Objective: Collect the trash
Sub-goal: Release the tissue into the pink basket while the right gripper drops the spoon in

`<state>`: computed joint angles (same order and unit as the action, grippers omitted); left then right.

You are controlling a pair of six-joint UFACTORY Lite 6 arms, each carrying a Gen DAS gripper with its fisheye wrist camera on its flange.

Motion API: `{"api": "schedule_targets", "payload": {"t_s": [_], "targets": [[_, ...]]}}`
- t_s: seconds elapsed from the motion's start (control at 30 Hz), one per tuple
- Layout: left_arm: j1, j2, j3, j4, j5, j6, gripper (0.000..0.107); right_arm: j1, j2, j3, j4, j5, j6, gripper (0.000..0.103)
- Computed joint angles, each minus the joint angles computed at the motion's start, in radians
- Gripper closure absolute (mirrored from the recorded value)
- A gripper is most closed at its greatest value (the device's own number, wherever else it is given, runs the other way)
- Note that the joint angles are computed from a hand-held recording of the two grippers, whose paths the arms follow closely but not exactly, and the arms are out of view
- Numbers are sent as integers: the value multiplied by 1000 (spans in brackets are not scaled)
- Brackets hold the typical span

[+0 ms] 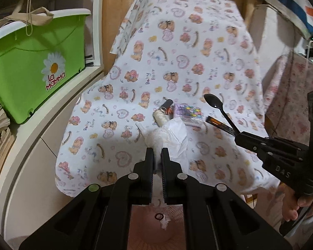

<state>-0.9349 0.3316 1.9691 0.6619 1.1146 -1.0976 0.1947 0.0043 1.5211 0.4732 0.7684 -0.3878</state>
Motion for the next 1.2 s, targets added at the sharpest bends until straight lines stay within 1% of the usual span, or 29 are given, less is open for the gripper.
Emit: {"api": "schedule_targets", "payload": {"t_s": [0.13, 0.17, 0.23, 0.33, 0.4, 0.5, 0.57, 0.67, 0.77, 0.83, 0.9, 0.93, 1.0, 1.1, 1.2], "targets": [[-42, -39, -63, -2, 30, -30, 101, 0, -170, -142, 51, 31, 28, 94], [-49, -46, -78, -16, 40, -28, 101, 0, -212, -178, 64, 41, 26, 94], [-51, -76, -136, -64, 32, -1, 100, 2, -279, -234, 101, 61, 1, 94], [-55, -115, -219, -106, 47, -16, 101, 50, -349, -281, 68, 81, 22, 94], [-31, -139, -263, -147, 23, -19, 101, 94, -378, -311, 37, 87, 39, 94], [-7, -153, -293, -164, 25, -26, 101, 165, -374, -340, -22, 84, 73, 94], [12, -145, -297, -192, 38, -2, 101, 161, -327, -343, 40, 136, 14, 94], [27, -164, -338, -239, 8, 29, 101, 208, -324, -382, -12, 122, 42, 94], [23, -152, -340, -243, 20, 37, 101, 232, -324, -414, -4, 149, 13, 94], [39, -161, -368, -277, 4, 41, 101, 253, -325, -433, -31, 147, 32, 94], [72, -179, -416, -346, -32, 60, 101, 283, -329, -462, -94, 118, 98, 94], [88, -181, -434, -381, -48, 74, 101, 282, -323, -472, -97, 114, 106, 94], [120, -176, -468, -459, -75, 110, 101, 289, -290, -490, -103, 106, 123, 94], [163, -171, -510, -559, -118, 153, 100, 335, -246, -541, -171, 78, 172, 94], [190, -138, -534, -623, -140, 174, 100, 347, -188, -574, -160, 71, 182, 94]]}}
